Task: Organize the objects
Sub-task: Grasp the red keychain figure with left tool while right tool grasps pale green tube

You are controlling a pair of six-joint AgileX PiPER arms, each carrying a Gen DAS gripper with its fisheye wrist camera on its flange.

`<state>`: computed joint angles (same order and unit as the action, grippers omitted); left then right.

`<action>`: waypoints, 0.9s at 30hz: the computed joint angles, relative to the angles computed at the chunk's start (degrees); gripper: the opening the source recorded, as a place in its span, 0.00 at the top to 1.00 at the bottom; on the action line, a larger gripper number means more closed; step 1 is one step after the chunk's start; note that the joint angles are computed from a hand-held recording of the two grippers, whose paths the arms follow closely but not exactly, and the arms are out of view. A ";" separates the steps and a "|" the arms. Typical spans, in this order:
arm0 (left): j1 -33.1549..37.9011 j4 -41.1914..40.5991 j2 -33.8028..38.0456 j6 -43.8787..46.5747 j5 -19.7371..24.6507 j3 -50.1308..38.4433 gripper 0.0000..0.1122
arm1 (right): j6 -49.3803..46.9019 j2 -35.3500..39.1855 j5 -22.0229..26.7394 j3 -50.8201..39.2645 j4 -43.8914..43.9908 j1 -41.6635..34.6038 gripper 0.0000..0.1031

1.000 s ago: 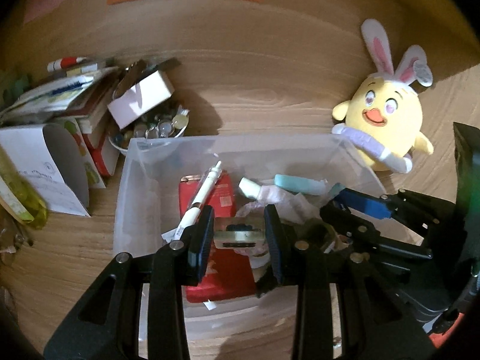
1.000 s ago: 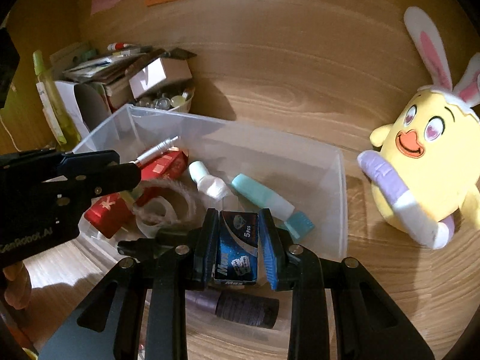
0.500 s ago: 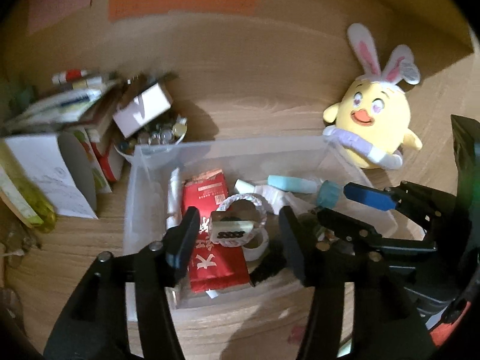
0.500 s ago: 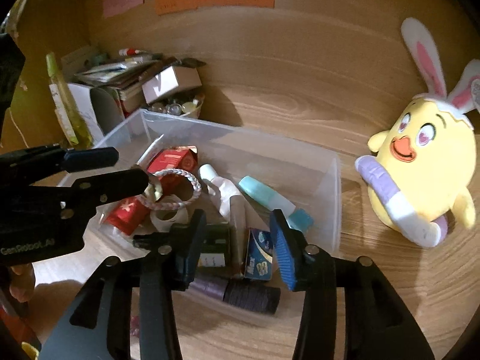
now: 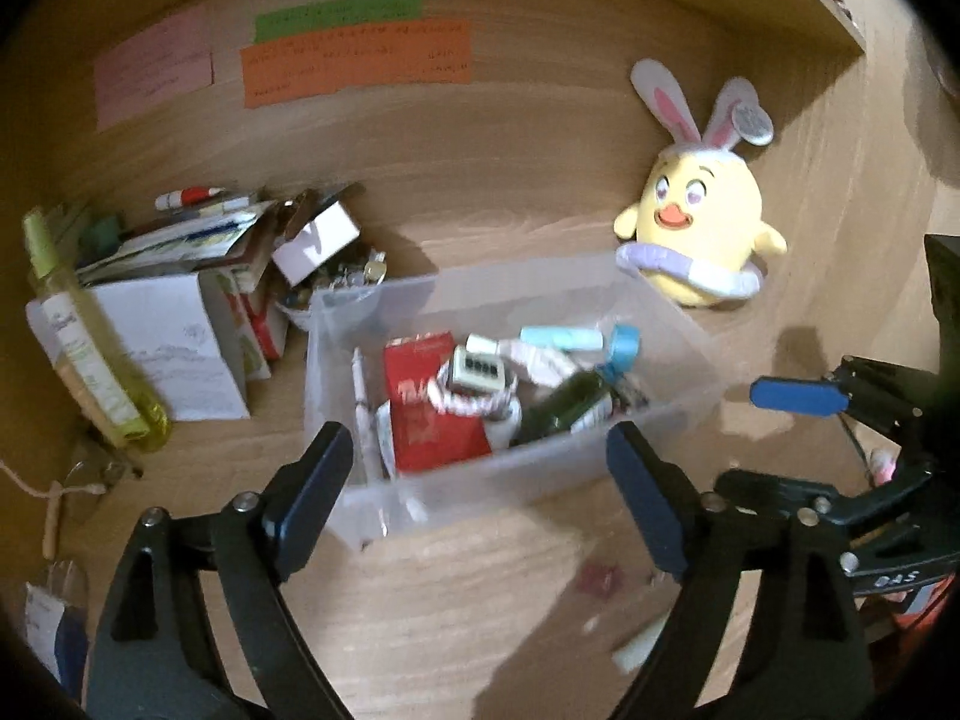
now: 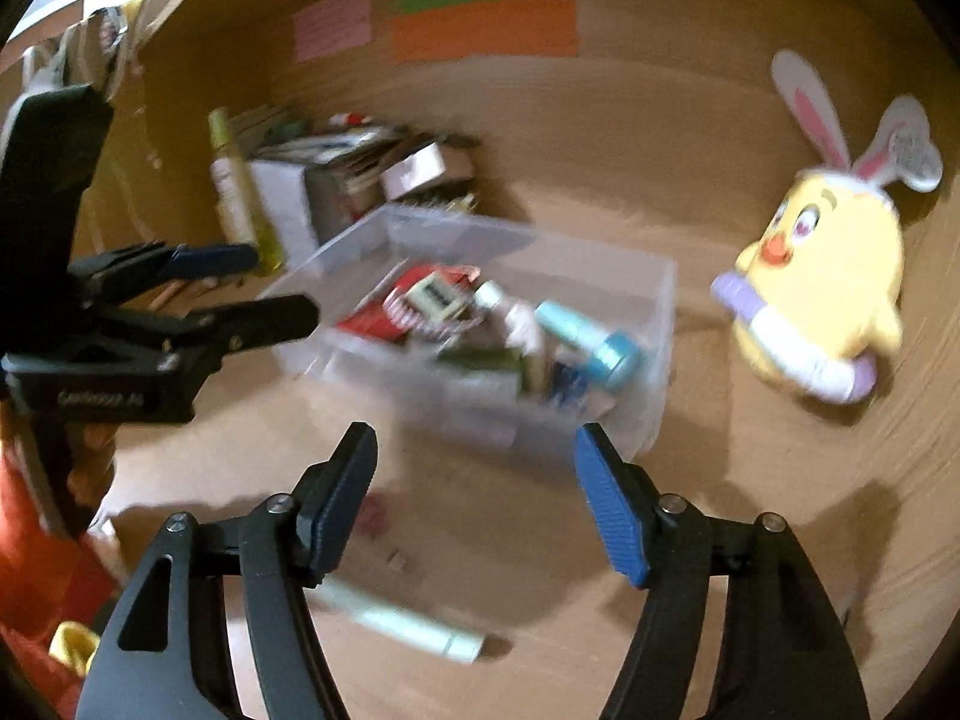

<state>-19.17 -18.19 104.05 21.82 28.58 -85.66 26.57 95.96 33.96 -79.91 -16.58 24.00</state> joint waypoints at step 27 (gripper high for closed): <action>-1.09 -1.71 0.10 4.05 -0.56 11.56 0.22 | -2.69 -2.15 -0.61 13.48 3.11 5.29 0.86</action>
<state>-20.26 -19.91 104.15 25.88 28.03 -74.10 23.88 93.81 33.35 -66.43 -13.46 29.29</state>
